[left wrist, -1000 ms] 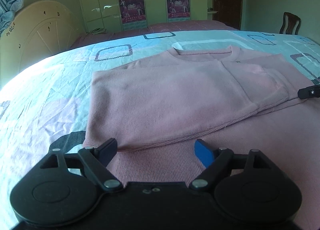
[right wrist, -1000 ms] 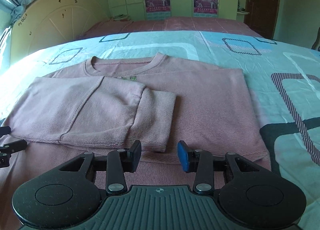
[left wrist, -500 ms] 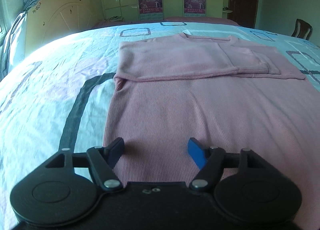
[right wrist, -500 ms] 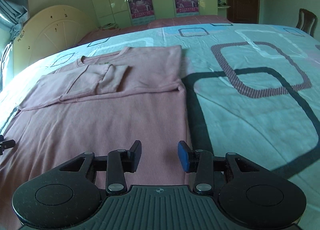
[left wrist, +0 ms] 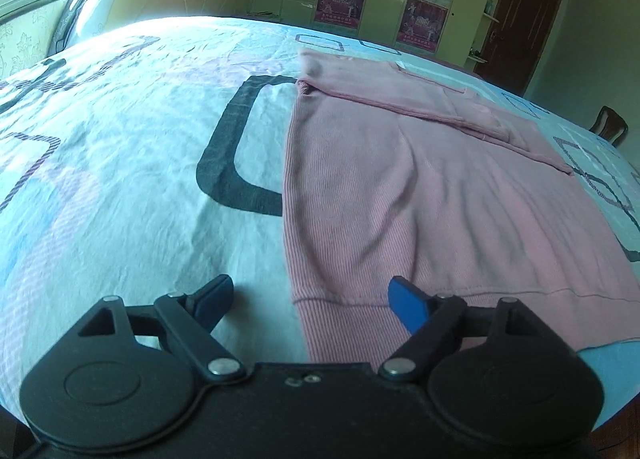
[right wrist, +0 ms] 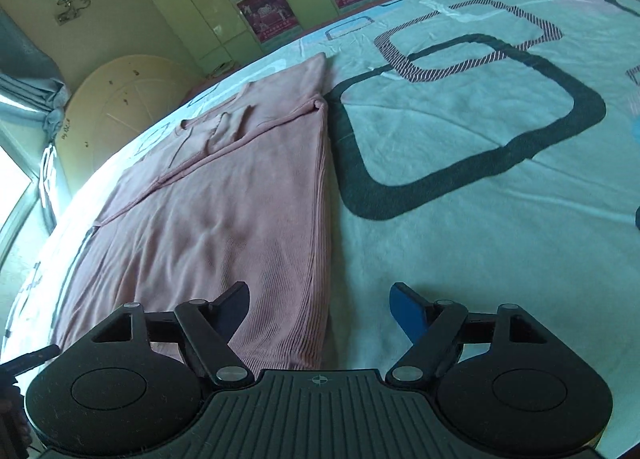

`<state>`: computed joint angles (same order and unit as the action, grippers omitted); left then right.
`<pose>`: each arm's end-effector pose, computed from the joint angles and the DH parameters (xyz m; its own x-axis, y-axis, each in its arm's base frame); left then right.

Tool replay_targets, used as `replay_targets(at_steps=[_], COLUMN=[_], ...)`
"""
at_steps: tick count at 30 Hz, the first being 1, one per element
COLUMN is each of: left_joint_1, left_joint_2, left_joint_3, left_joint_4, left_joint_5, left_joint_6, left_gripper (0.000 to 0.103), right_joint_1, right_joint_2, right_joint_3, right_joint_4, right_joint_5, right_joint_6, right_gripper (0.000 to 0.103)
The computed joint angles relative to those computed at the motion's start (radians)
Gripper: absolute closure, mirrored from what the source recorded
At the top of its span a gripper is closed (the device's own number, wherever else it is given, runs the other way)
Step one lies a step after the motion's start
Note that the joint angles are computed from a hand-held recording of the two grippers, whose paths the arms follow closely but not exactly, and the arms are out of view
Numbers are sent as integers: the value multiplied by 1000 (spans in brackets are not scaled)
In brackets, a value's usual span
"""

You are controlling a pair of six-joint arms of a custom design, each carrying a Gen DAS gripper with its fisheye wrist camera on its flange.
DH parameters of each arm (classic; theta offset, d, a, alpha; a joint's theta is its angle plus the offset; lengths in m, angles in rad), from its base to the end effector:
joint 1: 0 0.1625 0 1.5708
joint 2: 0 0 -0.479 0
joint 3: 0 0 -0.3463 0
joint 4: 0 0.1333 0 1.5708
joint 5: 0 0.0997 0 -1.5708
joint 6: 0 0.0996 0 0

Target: Fold small clothes

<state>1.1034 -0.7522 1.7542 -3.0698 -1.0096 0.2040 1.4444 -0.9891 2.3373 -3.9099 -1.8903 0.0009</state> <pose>-0.1329 -0.6768 0.1714 -0.7719 0.3107 -0.5547 0.5641 0.7371 -0.3721 0.0415 -0.4824 0.2566 -0.9086 0.3808 0.1714 0.0699 0.5432 -0.8367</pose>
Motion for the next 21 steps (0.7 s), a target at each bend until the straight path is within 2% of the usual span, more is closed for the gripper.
replay_targets(at_steps=[2,5,8,10,12,14,16,19,21], left_joint_1=[10,37,79,104,119,124,121,131,135], left_joint_2=[-20,-43,-47,-35,-20,0,20,30,23], left_joint_3=[7,-2,-32,-65,-97,-135,-167,-188,-173], left_joint_4=[28,88,128,145,160,183,207,256,267], left_joint_5=[-48,-165,-302,-365,-395,-405,-413,-474,-498], left_joint_6=[-32,-106,-186,-218,-239,-250,-245,-232,-225], left_gripper=[28,39,39,41,54,55,55,56,64], right_joint_1=[-13,-33,-61,-68,-82,-92,-113,-116,-122], right_joint_2=[2,9,11,8,2,-3,-9,-16,-21], right_joint_3=[26,59,83,75,53,28,7,-2,19], right_joint_4=[-10,-45,-65,-61,-50,-37,-10,34,42], right_joint_5=[43,123,224,242,254,251,283,302,340], right_joint_6=[30,82,129,134,147,165,188,164,150], right_gripper=[37,38,38,38,41,43,43,43,43])
